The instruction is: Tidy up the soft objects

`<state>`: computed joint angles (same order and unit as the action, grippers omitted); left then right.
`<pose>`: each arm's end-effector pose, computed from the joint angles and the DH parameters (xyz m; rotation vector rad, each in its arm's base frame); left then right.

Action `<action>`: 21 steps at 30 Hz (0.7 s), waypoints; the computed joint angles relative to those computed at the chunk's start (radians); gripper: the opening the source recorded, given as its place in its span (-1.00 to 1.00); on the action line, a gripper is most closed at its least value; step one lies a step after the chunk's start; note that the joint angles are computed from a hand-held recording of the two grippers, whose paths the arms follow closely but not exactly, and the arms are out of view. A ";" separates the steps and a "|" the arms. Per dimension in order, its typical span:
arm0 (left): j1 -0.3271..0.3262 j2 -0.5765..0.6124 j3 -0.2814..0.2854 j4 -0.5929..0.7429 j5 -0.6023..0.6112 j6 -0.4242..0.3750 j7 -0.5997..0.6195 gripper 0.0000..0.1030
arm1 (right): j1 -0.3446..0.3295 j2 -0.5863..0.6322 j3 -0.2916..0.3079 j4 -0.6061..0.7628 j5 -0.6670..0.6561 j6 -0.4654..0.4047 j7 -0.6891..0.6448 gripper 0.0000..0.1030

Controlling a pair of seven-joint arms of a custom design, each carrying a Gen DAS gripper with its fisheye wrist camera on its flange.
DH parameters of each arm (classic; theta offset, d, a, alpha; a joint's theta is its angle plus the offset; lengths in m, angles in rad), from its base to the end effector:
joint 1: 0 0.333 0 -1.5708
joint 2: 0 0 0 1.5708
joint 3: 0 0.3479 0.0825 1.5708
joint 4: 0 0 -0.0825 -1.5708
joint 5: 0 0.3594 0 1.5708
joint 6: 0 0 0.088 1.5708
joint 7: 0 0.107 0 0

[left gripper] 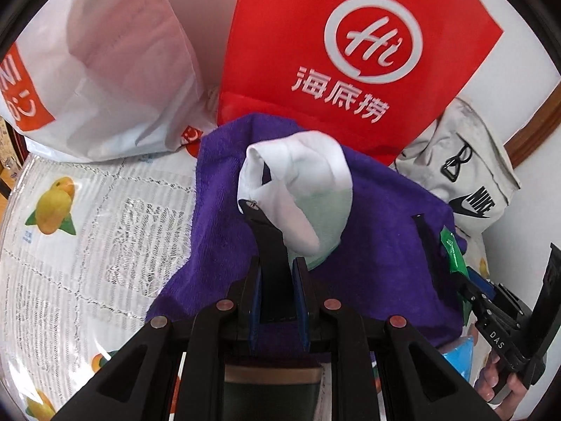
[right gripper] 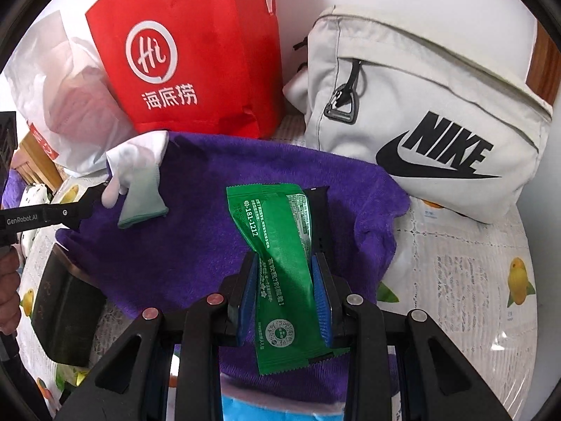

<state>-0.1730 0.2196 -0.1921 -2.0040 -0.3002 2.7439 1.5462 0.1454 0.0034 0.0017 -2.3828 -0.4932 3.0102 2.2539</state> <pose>0.5860 -0.2031 0.4531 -1.9874 2.1494 -0.8308 0.5070 0.1102 0.4341 -1.7742 1.8972 -0.5621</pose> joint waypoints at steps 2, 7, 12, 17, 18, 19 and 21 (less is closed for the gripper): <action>-0.001 0.016 -0.002 0.014 -0.002 -0.009 0.000 -0.68 | 0.002 0.015 0.003 0.009 0.061 -0.009 -0.049 -0.40; -0.006 0.040 -0.001 0.034 0.007 -0.031 -0.005 -0.68 | 0.006 0.047 0.006 0.031 0.131 -0.027 -0.107 -0.40; -0.004 0.054 -0.002 0.046 0.002 -0.049 -0.003 -0.68 | 0.000 0.072 0.027 0.053 0.272 -0.054 -0.222 -0.39; -0.013 0.072 -0.008 0.064 0.002 -0.063 0.000 -0.67 | 0.004 0.077 0.022 0.065 0.307 -0.082 -0.251 -0.33; -0.018 0.073 -0.004 0.066 0.009 -0.064 -0.009 -0.67 | 0.003 0.079 0.024 0.068 0.323 -0.091 -0.264 -0.32; -0.018 0.074 -0.005 0.067 0.008 -0.065 -0.010 -0.67 | 0.002 0.082 0.025 0.070 0.337 -0.093 -0.272 -0.29; -0.017 0.081 -0.009 0.076 0.003 -0.073 -0.006 -0.67 | -0.002 0.084 0.031 0.072 0.366 -0.098 -0.306 -0.26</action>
<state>-0.1898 0.3008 -0.2008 -1.9282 -0.2972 2.6713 1.5398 0.1434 0.0872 0.0325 -2.3107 -0.1268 2.9121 1.9482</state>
